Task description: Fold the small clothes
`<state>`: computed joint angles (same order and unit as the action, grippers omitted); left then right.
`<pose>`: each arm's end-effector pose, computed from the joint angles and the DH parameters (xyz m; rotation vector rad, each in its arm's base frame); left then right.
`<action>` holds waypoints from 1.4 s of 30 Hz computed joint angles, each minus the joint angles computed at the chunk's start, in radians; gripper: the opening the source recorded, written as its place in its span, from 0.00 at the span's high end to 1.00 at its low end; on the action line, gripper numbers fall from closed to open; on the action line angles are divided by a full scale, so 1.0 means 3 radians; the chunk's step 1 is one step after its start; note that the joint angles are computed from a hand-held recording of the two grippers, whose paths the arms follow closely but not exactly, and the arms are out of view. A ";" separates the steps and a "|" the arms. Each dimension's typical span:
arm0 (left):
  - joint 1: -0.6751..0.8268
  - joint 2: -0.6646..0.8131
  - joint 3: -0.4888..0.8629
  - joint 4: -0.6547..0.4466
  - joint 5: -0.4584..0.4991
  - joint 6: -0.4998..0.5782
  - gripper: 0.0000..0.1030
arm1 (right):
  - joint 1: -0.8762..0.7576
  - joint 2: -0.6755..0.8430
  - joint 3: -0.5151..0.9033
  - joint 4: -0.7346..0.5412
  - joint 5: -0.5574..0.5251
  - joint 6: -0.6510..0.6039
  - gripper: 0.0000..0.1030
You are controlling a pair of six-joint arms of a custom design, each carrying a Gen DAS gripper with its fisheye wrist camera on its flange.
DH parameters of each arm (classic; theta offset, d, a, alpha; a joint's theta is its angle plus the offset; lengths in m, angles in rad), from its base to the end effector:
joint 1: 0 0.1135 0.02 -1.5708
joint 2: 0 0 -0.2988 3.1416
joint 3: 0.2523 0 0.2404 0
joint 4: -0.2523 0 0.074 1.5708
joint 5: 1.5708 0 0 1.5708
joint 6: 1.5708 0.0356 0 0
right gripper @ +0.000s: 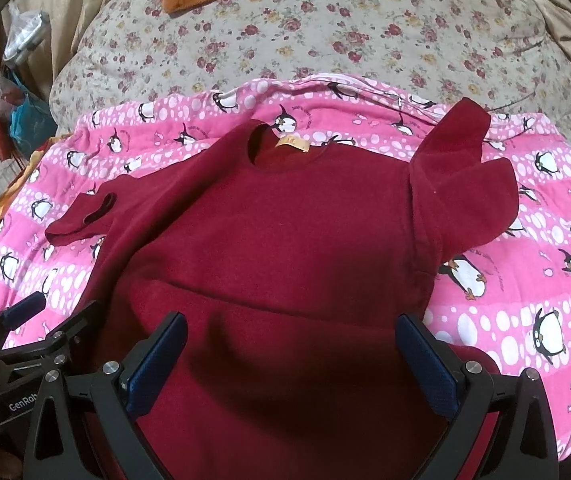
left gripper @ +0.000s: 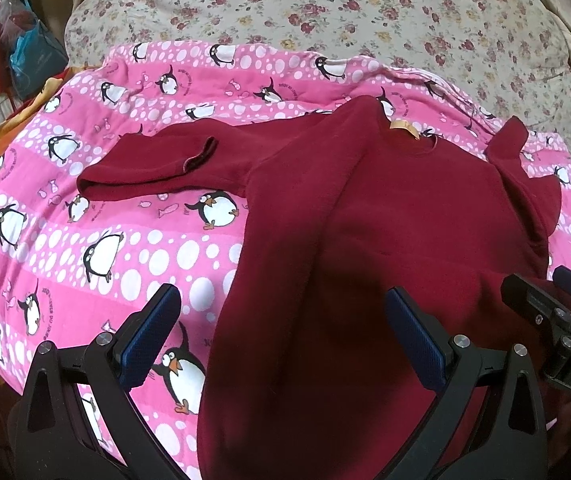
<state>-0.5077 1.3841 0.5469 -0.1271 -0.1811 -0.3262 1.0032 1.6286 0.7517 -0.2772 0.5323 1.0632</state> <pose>0.2016 -0.1048 0.1848 0.1567 2.5105 -0.1099 0.1629 0.2219 0.1755 0.2170 2.4716 0.1040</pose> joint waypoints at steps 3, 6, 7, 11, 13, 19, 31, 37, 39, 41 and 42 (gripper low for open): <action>0.0009 0.0023 -0.0006 0.0018 0.0003 -0.0006 0.01 | -0.0003 0.0010 0.0008 0.0002 -0.0001 0.0000 0.00; 0.0024 0.0049 -0.0012 0.0035 0.0006 -0.0003 0.01 | -0.0010 0.0036 0.0025 -0.0006 -0.0009 -0.0004 0.00; 0.0027 0.0055 -0.0015 0.0042 0.0006 -0.0007 0.01 | -0.0014 0.0045 0.0021 0.0002 -0.0010 -0.0008 0.00; 0.0043 0.0080 -0.0016 0.0060 0.0012 -0.0012 0.01 | -0.0022 0.0066 0.0014 0.0027 -0.0003 -0.0023 0.00; 0.0042 0.0098 -0.0009 0.0060 0.0011 -0.0011 0.01 | -0.0022 0.0088 0.0018 0.0037 0.0012 -0.0045 0.00; 0.0045 0.0133 -0.0023 0.0093 0.0015 -0.0012 0.01 | -0.0031 0.0153 0.0025 0.0080 0.0034 -0.0097 0.00; 0.0514 0.0146 0.0092 0.0100 0.0096 0.0270 0.01 | -0.0148 0.0289 0.0102 0.0259 -0.0082 -0.0318 0.00; 0.1016 0.0395 0.0318 0.0265 0.0217 0.0584 0.01 | -0.0172 0.0331 0.0090 0.0370 -0.0120 -0.0362 0.00; 0.1120 0.0531 0.0405 0.0316 0.0225 0.0659 0.01 | -0.0171 0.0334 0.0082 0.0383 -0.0137 -0.0357 0.00; 0.1198 0.0693 0.0502 0.0395 0.0228 0.0738 0.01 | -0.0163 0.0313 0.0072 0.0402 -0.0138 -0.0373 0.00; 0.1218 0.0764 0.0542 0.0426 0.0222 0.0773 0.01 | -0.0157 0.0304 0.0069 0.0414 -0.0132 -0.0386 0.00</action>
